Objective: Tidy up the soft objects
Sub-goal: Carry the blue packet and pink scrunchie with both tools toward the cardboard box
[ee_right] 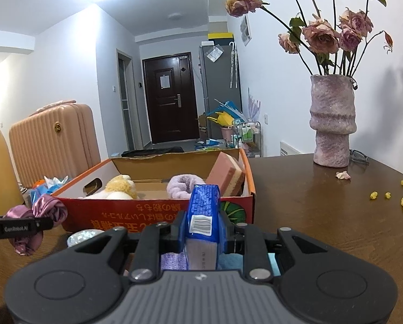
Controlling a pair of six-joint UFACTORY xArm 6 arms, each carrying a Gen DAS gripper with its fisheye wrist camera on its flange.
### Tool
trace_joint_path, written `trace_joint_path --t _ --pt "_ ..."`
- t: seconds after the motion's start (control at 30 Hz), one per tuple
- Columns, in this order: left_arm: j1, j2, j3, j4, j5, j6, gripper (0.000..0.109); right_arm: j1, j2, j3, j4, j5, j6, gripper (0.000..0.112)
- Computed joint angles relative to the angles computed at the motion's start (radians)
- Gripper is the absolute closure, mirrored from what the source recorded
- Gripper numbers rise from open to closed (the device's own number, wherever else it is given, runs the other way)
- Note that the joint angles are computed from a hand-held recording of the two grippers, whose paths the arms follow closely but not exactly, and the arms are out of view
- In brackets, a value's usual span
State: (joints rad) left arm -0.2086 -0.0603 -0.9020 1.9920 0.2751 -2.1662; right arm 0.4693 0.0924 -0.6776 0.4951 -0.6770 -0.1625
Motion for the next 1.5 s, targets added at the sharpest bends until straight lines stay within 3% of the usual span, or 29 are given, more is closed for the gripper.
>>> trace_joint_path --t 0.63,1.07,1.5 --pt "-0.115 -0.085 0.047 0.013 0.164 -0.127 0.068 0.029 0.019 -0.020 -0.015 -0.080 0.045 0.089" --pt "-0.138 -0.076 0.013 0.004 0.181 -0.196 0.068 0.053 0.061 -0.053 -0.017 -0.181 0.021 0.089" --pt "-0.137 -0.019 -0.059 -0.003 0.192 -0.215 0.068 0.036 0.111 -0.134 -0.064 -0.166 0.034 0.089"
